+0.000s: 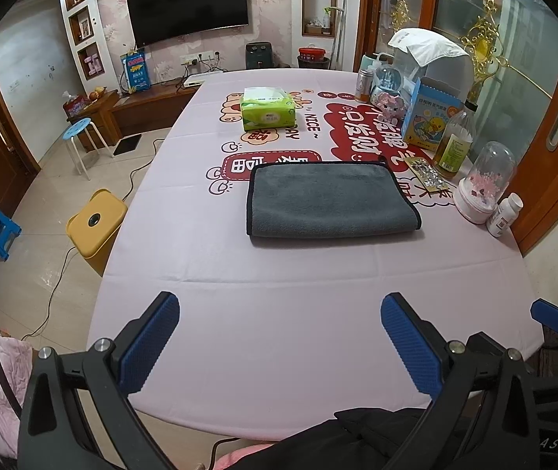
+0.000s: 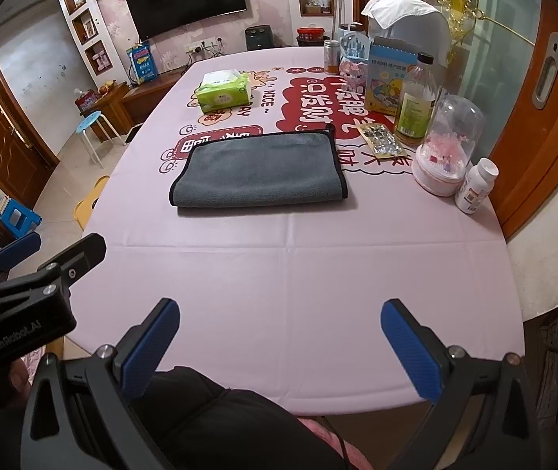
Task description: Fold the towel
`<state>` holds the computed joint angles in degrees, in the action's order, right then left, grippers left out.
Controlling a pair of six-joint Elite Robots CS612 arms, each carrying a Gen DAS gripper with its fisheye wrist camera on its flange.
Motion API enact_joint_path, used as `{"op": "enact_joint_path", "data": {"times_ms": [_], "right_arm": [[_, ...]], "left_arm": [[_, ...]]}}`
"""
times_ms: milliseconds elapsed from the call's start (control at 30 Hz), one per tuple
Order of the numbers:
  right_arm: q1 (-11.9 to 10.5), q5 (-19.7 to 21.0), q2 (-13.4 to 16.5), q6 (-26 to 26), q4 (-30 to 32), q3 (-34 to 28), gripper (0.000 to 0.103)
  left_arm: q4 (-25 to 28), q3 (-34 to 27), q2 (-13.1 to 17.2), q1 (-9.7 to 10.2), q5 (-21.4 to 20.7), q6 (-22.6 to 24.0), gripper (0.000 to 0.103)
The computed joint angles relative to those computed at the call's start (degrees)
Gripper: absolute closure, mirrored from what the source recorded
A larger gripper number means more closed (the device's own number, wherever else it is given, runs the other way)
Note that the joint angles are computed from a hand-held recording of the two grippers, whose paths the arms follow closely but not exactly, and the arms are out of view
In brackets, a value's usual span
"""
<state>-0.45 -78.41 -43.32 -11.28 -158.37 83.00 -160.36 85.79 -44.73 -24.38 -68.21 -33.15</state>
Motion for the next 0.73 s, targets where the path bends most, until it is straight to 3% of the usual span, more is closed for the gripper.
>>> {"op": "enact_joint_path", "data": {"times_ms": [733], "right_arm": [[0.12,-0.18,0.38,0.10,0.69,-0.52,0.000]], "left_arm": [[0.26,-0.84,0.63,0.27,-0.63,0.50,0.001]]}}
